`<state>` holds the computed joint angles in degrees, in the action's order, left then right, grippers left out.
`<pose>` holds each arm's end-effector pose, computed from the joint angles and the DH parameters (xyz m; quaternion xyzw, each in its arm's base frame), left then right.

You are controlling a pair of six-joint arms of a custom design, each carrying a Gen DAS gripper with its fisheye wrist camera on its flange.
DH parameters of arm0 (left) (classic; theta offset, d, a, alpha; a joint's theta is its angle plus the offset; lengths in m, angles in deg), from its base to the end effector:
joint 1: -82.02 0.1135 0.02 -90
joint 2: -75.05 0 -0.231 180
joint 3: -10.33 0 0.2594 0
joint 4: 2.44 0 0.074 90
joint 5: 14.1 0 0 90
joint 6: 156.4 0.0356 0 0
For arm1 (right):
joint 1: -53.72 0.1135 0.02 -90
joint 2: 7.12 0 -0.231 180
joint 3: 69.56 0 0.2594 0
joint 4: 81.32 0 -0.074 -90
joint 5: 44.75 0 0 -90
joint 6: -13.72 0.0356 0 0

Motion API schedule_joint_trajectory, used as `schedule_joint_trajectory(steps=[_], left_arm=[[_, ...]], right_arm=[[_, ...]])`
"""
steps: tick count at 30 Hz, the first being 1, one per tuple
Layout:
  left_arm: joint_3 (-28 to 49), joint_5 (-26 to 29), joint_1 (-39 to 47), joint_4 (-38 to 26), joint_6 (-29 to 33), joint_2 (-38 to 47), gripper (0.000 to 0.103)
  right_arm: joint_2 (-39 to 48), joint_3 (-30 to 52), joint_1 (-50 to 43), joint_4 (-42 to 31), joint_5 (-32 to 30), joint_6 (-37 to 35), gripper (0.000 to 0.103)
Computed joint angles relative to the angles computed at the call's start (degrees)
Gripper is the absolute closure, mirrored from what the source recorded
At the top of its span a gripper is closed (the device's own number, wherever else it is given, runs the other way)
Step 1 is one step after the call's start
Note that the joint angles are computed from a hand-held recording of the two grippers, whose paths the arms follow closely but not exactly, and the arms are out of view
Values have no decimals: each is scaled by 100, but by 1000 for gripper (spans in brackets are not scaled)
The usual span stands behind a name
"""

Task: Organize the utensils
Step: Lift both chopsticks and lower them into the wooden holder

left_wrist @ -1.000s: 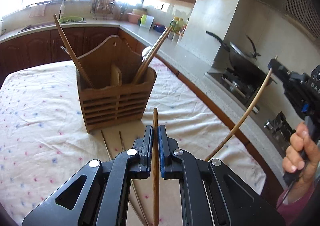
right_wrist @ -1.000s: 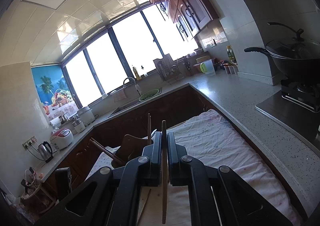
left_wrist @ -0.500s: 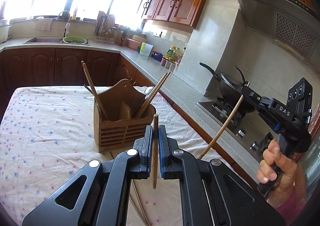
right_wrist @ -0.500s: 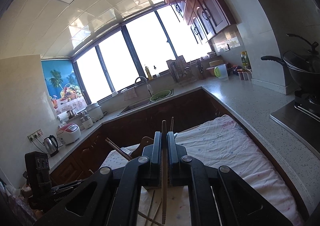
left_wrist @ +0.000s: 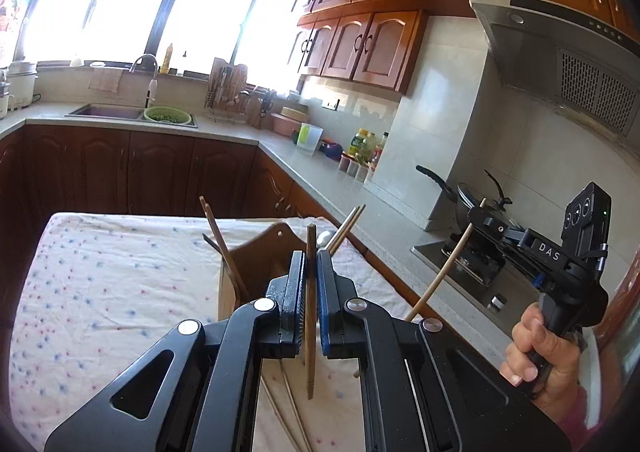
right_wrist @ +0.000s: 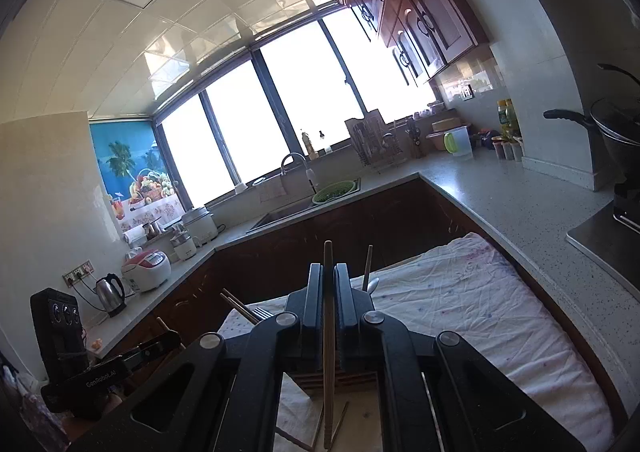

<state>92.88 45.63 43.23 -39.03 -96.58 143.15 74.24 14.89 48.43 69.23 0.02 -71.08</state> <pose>0.2311 -0.1627 0.3531 -0.0852 0.8096 -0.1265 0.5668 0.3340 -0.0055 0.3119 -0.1302 0.7996 0.3264 0.4870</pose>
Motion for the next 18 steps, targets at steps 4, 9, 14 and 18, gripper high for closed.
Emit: schedule_joint_trajectory(steps=[4, 9, 14, 18], left_arm=[[327, -125, 201, 120, 334, 88, 98], [795, -216, 495, 401, 859, 356, 98], [1018, -366, 768, 787, 1134, 714, 98], [841, -385, 964, 1114, 1056, 923, 98]], right_arm=[[302, 326, 187, 361, 145, 308, 98], [813, 946, 429, 753, 397, 694, 98], [1240, 1379, 717, 1092, 799, 785, 98], [1516, 1399, 936, 1435, 1195, 695, 98]])
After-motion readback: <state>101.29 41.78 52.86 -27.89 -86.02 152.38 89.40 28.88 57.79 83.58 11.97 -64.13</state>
